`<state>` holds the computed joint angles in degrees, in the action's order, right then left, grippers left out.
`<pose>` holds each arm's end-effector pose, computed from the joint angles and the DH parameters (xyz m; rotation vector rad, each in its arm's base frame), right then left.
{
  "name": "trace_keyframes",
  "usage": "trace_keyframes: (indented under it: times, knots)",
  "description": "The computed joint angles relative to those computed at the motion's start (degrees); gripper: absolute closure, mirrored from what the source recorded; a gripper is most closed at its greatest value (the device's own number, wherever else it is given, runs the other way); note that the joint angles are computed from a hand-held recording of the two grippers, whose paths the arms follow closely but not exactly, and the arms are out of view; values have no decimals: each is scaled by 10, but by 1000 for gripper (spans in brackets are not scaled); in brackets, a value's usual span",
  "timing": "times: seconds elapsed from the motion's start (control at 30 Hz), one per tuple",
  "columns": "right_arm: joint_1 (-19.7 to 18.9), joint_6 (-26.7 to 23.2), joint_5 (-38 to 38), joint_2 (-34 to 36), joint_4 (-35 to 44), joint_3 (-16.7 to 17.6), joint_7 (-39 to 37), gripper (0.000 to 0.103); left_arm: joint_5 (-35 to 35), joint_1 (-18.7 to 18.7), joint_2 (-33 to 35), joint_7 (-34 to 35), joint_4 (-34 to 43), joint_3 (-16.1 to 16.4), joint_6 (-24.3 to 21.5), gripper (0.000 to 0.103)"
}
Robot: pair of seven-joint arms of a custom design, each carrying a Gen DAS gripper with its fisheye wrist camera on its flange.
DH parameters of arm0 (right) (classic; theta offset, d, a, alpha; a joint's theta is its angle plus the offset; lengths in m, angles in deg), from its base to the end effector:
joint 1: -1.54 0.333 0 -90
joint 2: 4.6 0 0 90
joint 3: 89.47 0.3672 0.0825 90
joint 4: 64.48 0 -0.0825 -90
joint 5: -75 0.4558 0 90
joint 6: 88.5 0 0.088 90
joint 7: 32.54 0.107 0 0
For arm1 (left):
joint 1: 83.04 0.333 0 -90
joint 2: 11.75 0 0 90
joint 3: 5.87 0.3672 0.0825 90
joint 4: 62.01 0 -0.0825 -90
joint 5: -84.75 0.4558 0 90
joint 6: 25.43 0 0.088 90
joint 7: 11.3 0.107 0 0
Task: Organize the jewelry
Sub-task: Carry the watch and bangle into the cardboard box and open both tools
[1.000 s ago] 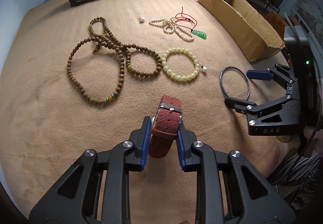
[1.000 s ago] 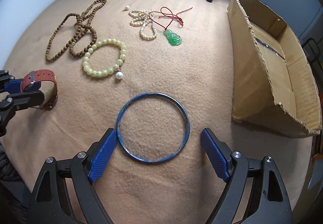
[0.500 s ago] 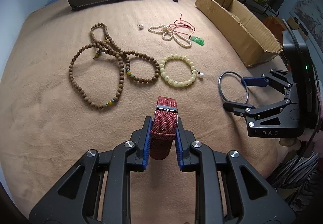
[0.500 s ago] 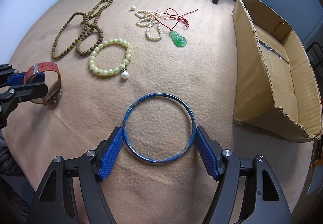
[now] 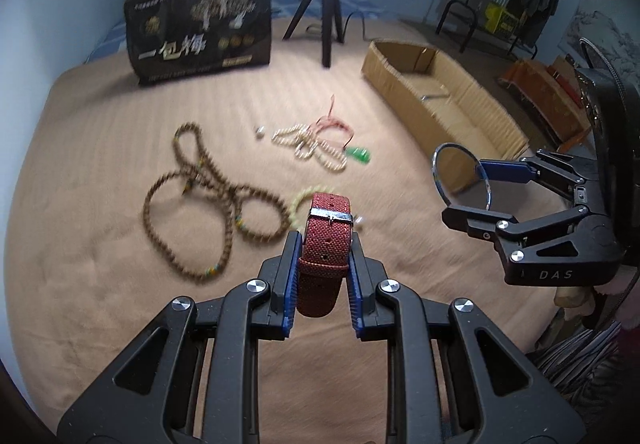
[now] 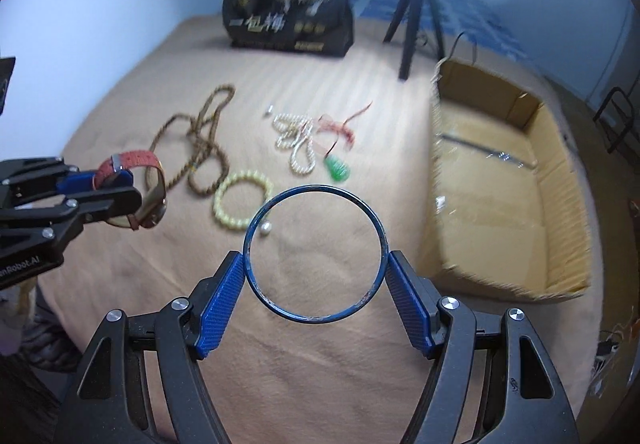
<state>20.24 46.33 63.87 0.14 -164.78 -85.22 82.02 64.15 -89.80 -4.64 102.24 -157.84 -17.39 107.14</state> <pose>0.6498 0.2702 0.6048 -1.9601 1.8266 -0.4684 0.6831 -0.2242 0.6191 -1.4026 2.4970 -0.8875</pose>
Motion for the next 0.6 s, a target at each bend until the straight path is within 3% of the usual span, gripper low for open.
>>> trace_keyframes:
  times: [0.6]
  knots:
    - [-59,2,-97,-29,-3,-31,103,31,1,-52,73,-4,106,-39,21,83]
